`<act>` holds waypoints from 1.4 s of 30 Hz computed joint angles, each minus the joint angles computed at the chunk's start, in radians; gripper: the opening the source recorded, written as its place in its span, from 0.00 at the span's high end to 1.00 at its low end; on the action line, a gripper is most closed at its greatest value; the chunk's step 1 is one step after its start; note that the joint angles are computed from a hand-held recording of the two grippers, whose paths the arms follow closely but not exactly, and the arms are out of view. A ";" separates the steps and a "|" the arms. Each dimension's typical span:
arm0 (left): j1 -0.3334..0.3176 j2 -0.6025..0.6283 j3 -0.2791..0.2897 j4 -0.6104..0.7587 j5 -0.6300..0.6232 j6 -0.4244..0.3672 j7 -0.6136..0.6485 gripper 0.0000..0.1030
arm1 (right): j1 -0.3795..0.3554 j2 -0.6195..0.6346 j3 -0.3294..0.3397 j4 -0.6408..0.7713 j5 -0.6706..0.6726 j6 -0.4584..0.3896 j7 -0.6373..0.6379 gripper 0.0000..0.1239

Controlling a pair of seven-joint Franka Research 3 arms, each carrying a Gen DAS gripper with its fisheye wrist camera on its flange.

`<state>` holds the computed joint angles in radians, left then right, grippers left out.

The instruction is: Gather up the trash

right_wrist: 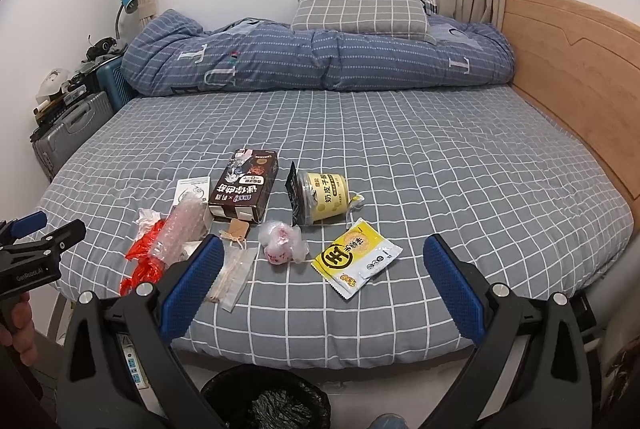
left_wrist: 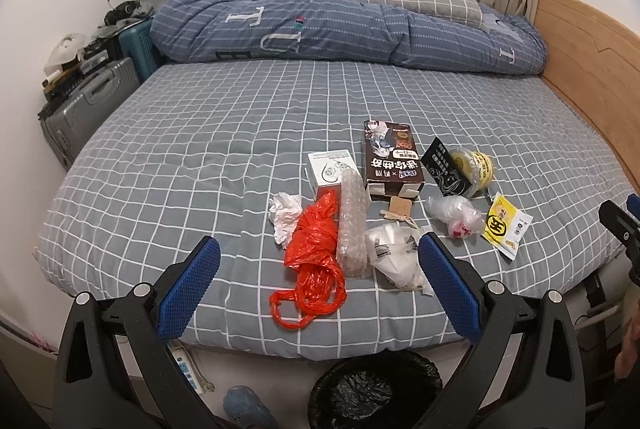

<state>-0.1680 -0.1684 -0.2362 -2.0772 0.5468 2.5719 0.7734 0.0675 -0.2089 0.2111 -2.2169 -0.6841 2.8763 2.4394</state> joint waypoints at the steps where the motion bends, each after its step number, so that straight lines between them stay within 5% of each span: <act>1: 0.000 0.001 0.000 0.001 0.001 -0.002 -0.001 0.05 | 0.000 0.000 0.000 0.000 0.000 0.000 0.000 0.23; 21: -0.007 0.038 0.017 0.024 -0.067 -0.002 0.042 0.05 | 0.016 0.032 -0.013 0.029 0.062 -0.008 -0.065 0.23; 30: -0.014 0.222 0.030 0.171 -0.038 -0.033 0.059 0.06 | 0.100 0.202 -0.098 0.155 0.096 -0.020 -0.143 0.23; 42: -0.069 0.489 0.066 0.416 -0.061 -0.082 0.151 0.10 | 0.190 0.481 -0.173 0.369 0.351 -0.034 -0.427 0.28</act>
